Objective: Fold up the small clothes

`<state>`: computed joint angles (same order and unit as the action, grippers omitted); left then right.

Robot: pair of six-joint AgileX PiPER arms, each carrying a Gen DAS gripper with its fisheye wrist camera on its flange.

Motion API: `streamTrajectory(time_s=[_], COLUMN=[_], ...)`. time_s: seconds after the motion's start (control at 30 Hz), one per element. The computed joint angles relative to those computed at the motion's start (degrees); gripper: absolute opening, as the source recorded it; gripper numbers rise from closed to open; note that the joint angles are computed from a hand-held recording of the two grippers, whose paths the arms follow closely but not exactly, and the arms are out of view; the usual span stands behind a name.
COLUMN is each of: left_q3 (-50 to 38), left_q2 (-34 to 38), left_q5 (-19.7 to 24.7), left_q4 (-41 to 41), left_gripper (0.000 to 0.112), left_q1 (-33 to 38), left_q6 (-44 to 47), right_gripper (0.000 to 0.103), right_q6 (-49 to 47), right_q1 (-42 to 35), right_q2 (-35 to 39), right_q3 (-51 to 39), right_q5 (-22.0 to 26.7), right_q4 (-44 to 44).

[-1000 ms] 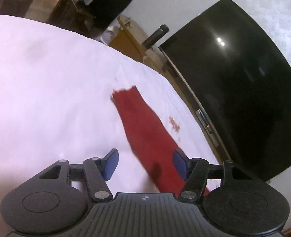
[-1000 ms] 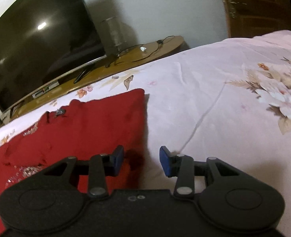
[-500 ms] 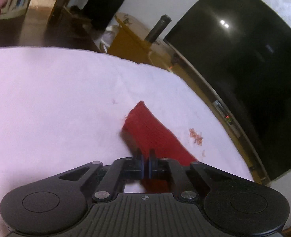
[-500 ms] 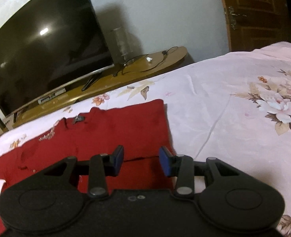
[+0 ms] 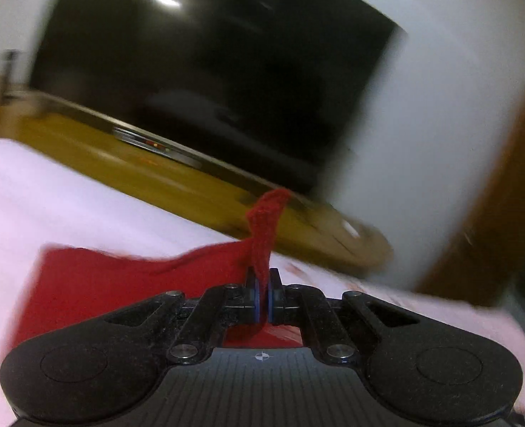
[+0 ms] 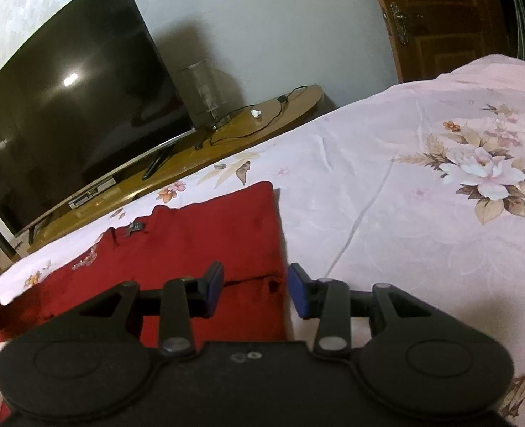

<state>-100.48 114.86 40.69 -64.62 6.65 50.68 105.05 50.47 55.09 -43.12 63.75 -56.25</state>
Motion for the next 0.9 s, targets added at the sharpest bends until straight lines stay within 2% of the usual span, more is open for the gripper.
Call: streamTrajectory(time_s=[0.1,0.2,0.3,0.33,0.37,0.4,0.43,0.5,0.57,0.6,0.67,0.7,0.73,0.77,0.83,0.9], left_q3=[2.44,1.81,-3.63,-2.29,1.35,5.11,9.17,18.04,23.98,26.65,31.22,31.63,30.98,30.01,29.30,27.04], left_q2=[-1.02,0.50,5.61,5.41,3.20,0.61,-2.45,-9.19,-14.14,-16.09,-18.96,-19.02,-18.27,-17.40,-15.98,-13.21], left_q5=[-3.27,-7.38,-5.95,-7.75,-10.20,-13.16,-15.81,-21.47,-22.84,-24.26,-28.14,-28.47,-26.66,-25.42,-24.49,-22.27], left_q4=[4.92,16.44,32.87,35.55,35.94,34.04,29.84,22.43,13.00,11.26,14.66,19.25,24.94,29.52,32.91,34.58], left_gripper=[0.004,0.004,0.004,0.021,0.051,0.064,0.068,0.069,0.068,0.068,0.068,0.068,0.063,0.057,0.057,0.057], left_q1=[-10.49,-20.58,-28.55,-30.64,-31.75,-32.55,-32.46,-31.05,-25.83,-23.27,-17.92,-15.72,-12.66,-10.50,-7.83,-6.23], left_q6=[-2.46,-10.78,-23.35,-23.89,-22.14,-19.09,-13.91,-3.59,6.01,7.79,5.51,0.94,-4.79,-9.15,-11.10,-12.17], right_gripper=[0.040,0.040,0.042,0.043,0.044,0.046,0.046,0.046,0.046,0.046,0.046,0.045,0.045,0.045,0.045,0.044], right_q6=[-0.09,-2.75,-6.17,-7.43,-9.04,-10.52,-11.76,-15.19,-19.42,-22.50,-32.13,-36.84,-41.69,-46.76,-56.81,-66.39], right_q1=[-0.31,-2.22,-5.22,-6.41,-8.19,-10.04,-11.89,-16.32,-21.87,-24.89,-30.85,-32.58,-33.54,-33.98,-34.31,-34.47], right_q2=[-2.67,-6.05,-9.09,-9.82,-10.55,-11.16,-11.59,-11.33,-9.38,-7.86,-3.00,-0.11,3.32,7.16,14.15,19.77], right_q3=[1.54,3.01,3.82,3.91,3.95,4.04,4.14,4.11,3.89,3.61,2.76,2.37,1.71,0.52,-1.95,-4.99], right_q5=[-0.51,-1.75,-3.44,-4.11,-5.51,-7.29,-9.44,-15.31,-23.70,-28.36,-39.09,-43.67,-47.49,-50.24,-53.96,-54.58], right_q4=[-0.12,1.07,3.14,3.97,5.22,6.36,7.38,10.14,14.48,17.91,29.35,35.08,40.81,46.54,58.00,69.46])
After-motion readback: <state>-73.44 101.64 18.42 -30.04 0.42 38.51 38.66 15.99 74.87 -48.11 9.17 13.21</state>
